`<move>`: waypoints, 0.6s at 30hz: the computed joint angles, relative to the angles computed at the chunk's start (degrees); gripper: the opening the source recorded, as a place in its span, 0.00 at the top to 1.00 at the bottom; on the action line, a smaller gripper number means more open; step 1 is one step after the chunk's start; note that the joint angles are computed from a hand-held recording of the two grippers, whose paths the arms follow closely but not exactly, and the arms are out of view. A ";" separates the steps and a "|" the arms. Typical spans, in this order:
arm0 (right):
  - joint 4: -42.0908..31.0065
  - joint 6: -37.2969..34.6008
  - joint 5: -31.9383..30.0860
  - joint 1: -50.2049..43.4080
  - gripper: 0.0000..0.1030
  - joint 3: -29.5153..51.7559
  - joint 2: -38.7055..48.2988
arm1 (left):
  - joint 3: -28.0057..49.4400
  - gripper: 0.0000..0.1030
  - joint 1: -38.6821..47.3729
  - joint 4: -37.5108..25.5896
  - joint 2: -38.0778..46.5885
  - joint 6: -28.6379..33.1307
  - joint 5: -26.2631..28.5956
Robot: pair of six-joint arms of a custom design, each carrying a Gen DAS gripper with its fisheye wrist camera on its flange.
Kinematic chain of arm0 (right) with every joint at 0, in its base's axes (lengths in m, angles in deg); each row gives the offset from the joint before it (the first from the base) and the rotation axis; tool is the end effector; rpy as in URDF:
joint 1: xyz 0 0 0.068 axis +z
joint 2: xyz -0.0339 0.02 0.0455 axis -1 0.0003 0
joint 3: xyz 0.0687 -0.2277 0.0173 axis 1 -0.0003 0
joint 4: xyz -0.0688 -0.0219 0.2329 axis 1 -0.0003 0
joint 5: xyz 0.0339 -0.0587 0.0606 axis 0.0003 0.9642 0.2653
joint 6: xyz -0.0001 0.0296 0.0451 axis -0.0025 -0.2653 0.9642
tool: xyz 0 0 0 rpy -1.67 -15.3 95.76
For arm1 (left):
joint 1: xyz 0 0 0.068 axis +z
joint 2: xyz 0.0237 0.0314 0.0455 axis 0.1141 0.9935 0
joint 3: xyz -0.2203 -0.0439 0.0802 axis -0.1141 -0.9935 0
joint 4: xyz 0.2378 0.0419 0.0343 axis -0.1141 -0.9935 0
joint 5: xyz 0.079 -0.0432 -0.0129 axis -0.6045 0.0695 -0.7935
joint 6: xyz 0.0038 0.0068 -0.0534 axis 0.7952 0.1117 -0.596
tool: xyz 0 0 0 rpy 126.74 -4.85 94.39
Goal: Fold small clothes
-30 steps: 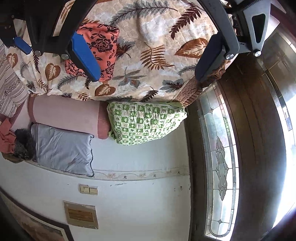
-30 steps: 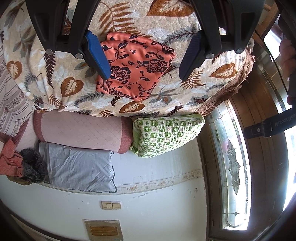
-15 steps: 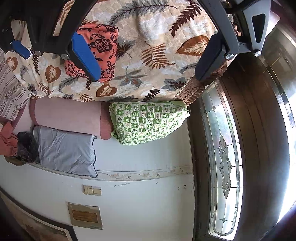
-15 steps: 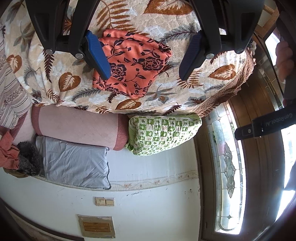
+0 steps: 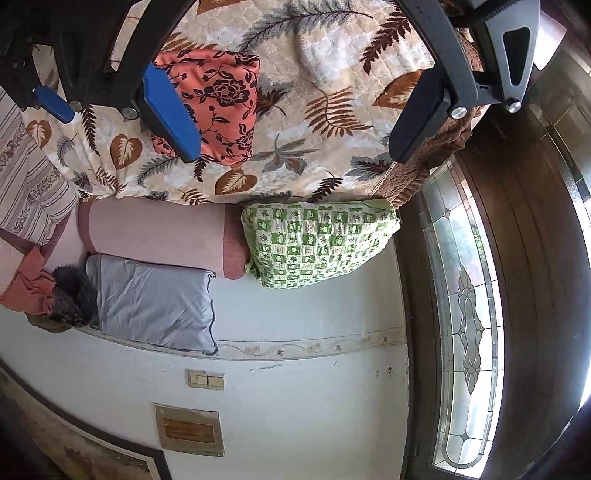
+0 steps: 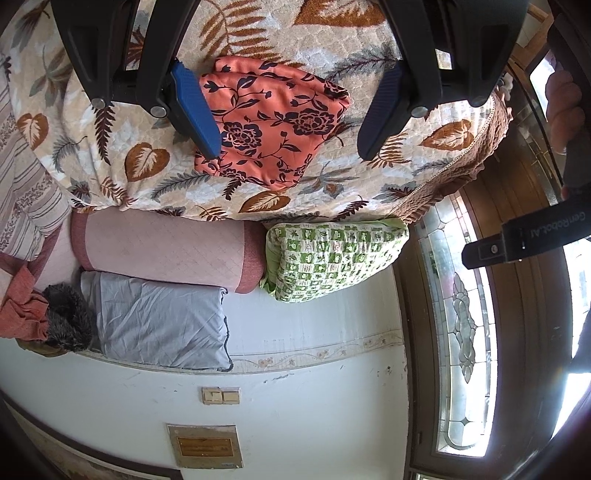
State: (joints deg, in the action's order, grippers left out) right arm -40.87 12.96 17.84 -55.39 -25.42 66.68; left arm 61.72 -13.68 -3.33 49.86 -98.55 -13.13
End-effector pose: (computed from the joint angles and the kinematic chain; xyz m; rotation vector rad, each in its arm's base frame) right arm 0.2325 0.1472 0.2928 -0.0939 2.0358 0.2671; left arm 0.2453 -0.0745 0.3583 -0.1029 2.0248 0.1026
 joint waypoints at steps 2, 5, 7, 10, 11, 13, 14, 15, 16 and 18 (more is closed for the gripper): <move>-0.08 0.24 0.02 -0.24 0.23 -0.10 -0.15 | 0.37 0.02 -0.43 -0.02 0.39 -0.03 0.07; -0.03 0.70 -0.11 -0.72 0.23 -0.42 -0.43 | 0.83 0.02 -0.98 0.13 0.93 0.02 -0.02; 0.01 0.92 -0.37 -1.12 0.23 -0.54 -0.39 | 1.21 0.02 -1.08 0.12 1.37 0.00 0.17; 0.29 1.35 -0.96 -1.60 0.23 -0.73 -0.04 | 1.29 0.02 -1.13 0.36 1.75 -0.10 0.45; 0.40 1.38 -1.06 -1.69 0.23 -0.74 0.11 | 1.34 0.02 -1.26 0.37 1.93 -0.13 0.37; 0.50 1.47 -1.00 -1.60 0.23 -0.57 0.54 | 1.37 0.02 -1.49 0.50 2.14 -0.21 0.22; 0.59 1.53 -0.96 -1.58 0.23 -0.52 0.76 | 1.36 0.02 -1.49 0.69 2.33 -0.16 0.42; 0.71 1.63 -0.98 -1.55 0.23 -0.50 1.01 | 1.37 0.02 -1.41 0.85 2.55 -0.22 0.82; 0.88 1.67 -1.31 -1.74 0.23 -0.46 1.36 | 1.26 0.01 -1.12 1.10 2.71 -0.35 1.53; 1.10 1.93 -1.66 -2.00 0.23 -0.48 1.90 | 1.31 0.02 -0.67 1.52 3.56 -0.75 2.54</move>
State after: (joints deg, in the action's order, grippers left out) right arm -39.76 14.89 16.18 -57.40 -25.91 68.58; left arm 63.03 -14.35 -1.81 53.42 -99.30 -10.59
